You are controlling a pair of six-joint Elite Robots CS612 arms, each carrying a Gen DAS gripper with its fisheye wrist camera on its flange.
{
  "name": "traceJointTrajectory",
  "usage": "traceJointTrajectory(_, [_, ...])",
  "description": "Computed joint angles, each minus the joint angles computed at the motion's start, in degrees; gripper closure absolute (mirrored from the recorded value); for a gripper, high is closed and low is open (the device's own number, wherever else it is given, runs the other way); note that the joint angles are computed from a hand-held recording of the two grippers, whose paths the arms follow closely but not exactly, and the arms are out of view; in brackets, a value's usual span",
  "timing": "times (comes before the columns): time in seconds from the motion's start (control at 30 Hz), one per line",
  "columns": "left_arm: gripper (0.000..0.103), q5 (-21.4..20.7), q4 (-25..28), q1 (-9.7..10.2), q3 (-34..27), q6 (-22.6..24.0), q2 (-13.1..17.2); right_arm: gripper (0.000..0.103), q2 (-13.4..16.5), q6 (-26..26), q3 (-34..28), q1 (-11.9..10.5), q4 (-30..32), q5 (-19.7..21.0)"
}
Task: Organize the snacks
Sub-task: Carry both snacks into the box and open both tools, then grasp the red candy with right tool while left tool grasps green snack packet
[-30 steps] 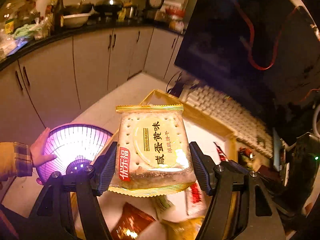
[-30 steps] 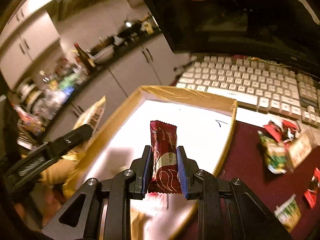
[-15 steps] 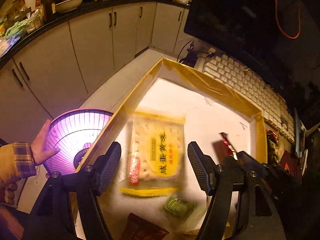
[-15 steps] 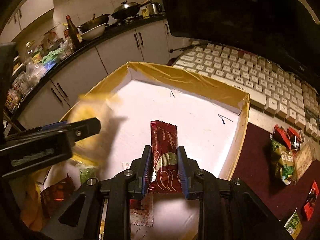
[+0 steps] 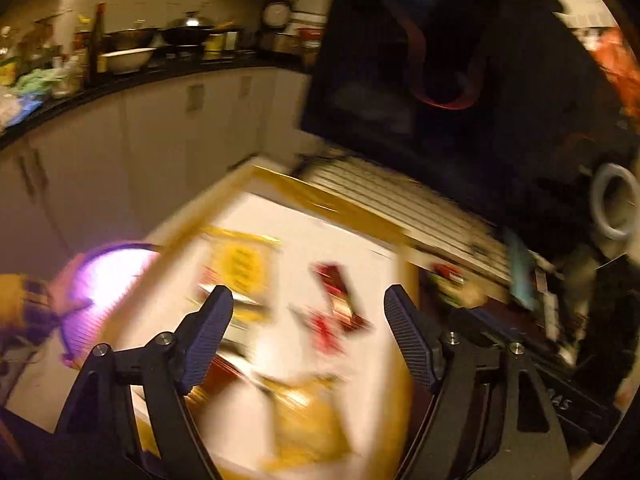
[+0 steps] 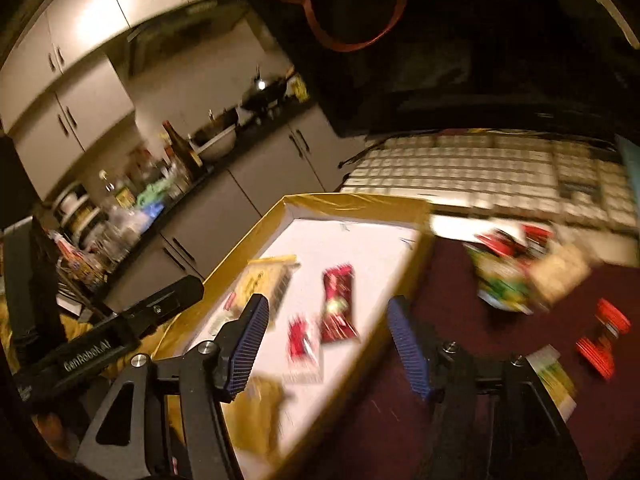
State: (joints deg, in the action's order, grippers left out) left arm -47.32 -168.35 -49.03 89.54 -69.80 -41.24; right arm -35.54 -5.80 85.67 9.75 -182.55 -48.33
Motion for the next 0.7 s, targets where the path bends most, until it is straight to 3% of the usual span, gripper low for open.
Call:
traceJointTrajectory(0.1, [0.025, -4.3, -5.3, -0.86, -2.5, 5.5, 2.1, 0.039, -0.7, 2.6, 3.4, -3.0, -2.8, -1.6])
traceJointTrajectory(0.2, [0.025, -8.7, -4.0, -1.11, -6.2, 9.6, 3.9, 0.038, -0.6, 7.6, 3.9, -5.4, -3.4, -4.4])
traceJointTrajectory(0.3, [0.025, -10.4, -0.2, -1.34, -10.1, 11.1, 5.9, 0.038, -0.4, 11.8, 3.0, -6.5, -2.3, -8.2])
traceJointTrajectory(0.4, [0.025, -11.9, 2.8, -1.55, -12.7, 12.0, 7.1, 0.041, -0.1, 14.2, 0.7, -6.4, 2.5, -12.3])
traceJointTrajectory(0.5, [0.025, -11.6, 5.0, -1.79, -13.8, 12.3, 7.7, 0.044, 1.2, 14.0, -3.5, -5.9, 9.1, -12.5])
traceJointTrajectory(0.6, [0.025, -11.9, 7.2, -1.76, -14.5, 10.8, 7.9, 0.050, 2.4, 11.6, -7.5, -4.3, 16.0, -17.9])
traceJointTrajectory(0.7, [0.025, -12.2, 7.6, -1.67, -14.5, 9.9, 8.0, 0.053, 3.2, 10.4, -8.9, -3.1, 18.0, -21.4])
